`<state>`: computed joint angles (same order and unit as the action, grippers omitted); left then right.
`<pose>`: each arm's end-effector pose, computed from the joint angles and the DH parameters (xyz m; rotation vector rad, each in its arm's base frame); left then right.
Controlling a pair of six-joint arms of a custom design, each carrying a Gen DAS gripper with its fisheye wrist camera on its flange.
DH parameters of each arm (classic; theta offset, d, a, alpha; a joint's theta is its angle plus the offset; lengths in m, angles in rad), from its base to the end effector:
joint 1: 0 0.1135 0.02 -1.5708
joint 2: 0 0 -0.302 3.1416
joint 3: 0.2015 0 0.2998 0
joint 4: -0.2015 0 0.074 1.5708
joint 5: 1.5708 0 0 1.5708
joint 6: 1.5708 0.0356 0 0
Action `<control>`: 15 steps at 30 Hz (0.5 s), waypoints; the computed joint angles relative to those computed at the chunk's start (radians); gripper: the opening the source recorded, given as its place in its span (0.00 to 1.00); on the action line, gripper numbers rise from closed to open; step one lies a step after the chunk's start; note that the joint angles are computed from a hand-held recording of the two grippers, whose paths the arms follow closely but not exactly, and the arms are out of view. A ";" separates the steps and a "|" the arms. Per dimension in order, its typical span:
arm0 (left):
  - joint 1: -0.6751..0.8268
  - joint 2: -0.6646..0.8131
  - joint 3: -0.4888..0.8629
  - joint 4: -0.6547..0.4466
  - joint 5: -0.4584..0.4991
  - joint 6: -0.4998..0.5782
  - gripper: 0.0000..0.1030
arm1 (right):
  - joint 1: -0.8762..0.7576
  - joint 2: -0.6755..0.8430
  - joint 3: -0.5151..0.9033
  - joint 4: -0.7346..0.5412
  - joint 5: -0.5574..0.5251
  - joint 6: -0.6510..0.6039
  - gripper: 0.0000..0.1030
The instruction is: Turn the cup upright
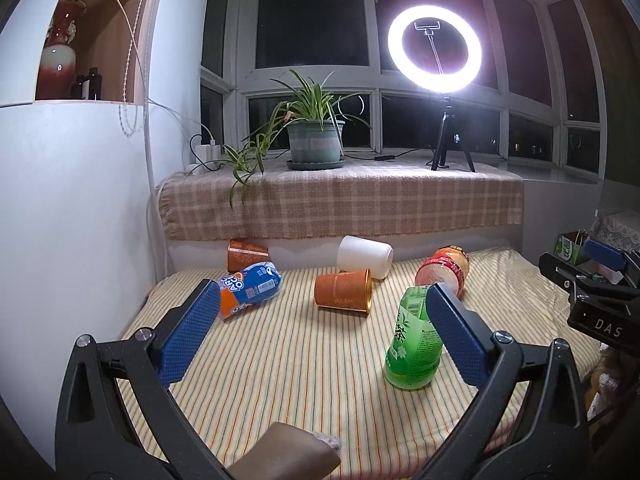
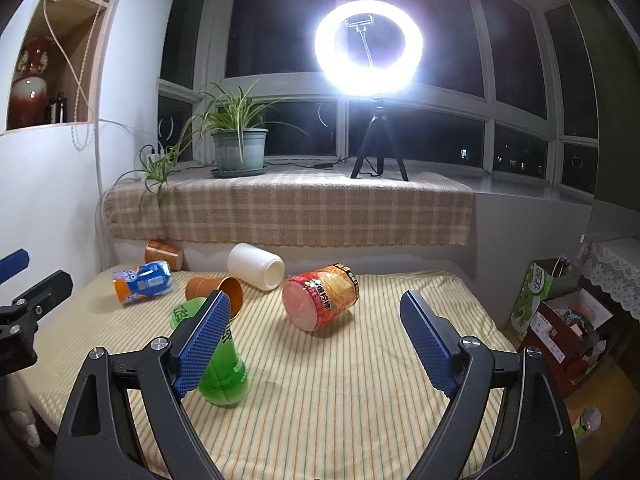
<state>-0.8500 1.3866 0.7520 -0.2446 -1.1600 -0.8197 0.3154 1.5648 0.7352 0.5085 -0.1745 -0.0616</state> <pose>0.2179 -0.1986 0.2166 -0.4075 1.8516 0.3188 0.3444 0.1189 0.2049 -0.4731 1.8411 0.3378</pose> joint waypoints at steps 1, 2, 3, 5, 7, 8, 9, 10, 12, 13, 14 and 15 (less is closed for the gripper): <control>0.002 0.003 0.006 -0.016 0.003 -0.013 1.00 | -0.002 0.002 0.001 0.000 -0.001 -0.001 0.85; 0.009 0.004 0.005 -0.012 0.010 -0.011 1.00 | -0.004 0.004 0.003 0.000 -0.003 0.000 0.85; 0.012 0.006 0.004 -0.012 0.013 -0.016 1.00 | -0.006 0.007 0.004 0.002 -0.004 0.002 0.85; 0.019 0.010 0.006 -0.021 0.018 -0.032 1.00 | -0.011 0.008 0.003 0.008 -0.005 0.006 0.86; 0.021 0.015 0.010 -0.034 0.016 -0.053 1.00 | -0.016 0.012 0.002 0.020 -0.005 0.014 0.87; 0.023 0.014 0.010 -0.036 0.016 -0.058 1.00 | -0.018 0.011 -0.001 0.025 -0.004 0.018 0.89; 0.024 0.015 0.009 -0.039 0.013 -0.066 1.00 | -0.021 0.013 -0.002 0.030 -0.004 0.025 0.90; 0.025 0.016 0.010 -0.045 0.011 -0.075 1.00 | -0.023 0.012 -0.005 0.035 -0.006 0.028 0.94; 0.029 0.014 0.009 -0.044 0.011 -0.080 1.00 | -0.026 0.012 -0.010 0.051 -0.002 0.035 0.95; 0.029 0.014 0.011 -0.046 0.010 -0.082 1.00 | -0.026 0.012 -0.011 0.053 -0.003 0.035 0.95; 0.029 0.014 0.012 -0.050 0.008 -0.086 1.00 | -0.027 0.012 -0.011 0.053 -0.004 0.034 0.95; 0.030 0.014 0.012 -0.050 0.008 -0.084 1.00 | -0.027 0.012 -0.011 0.055 -0.004 0.032 0.95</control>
<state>-0.8198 1.4001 0.7639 -0.2941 -1.1524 -0.9038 0.2881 1.5769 0.7245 0.5632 -0.1785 -0.0297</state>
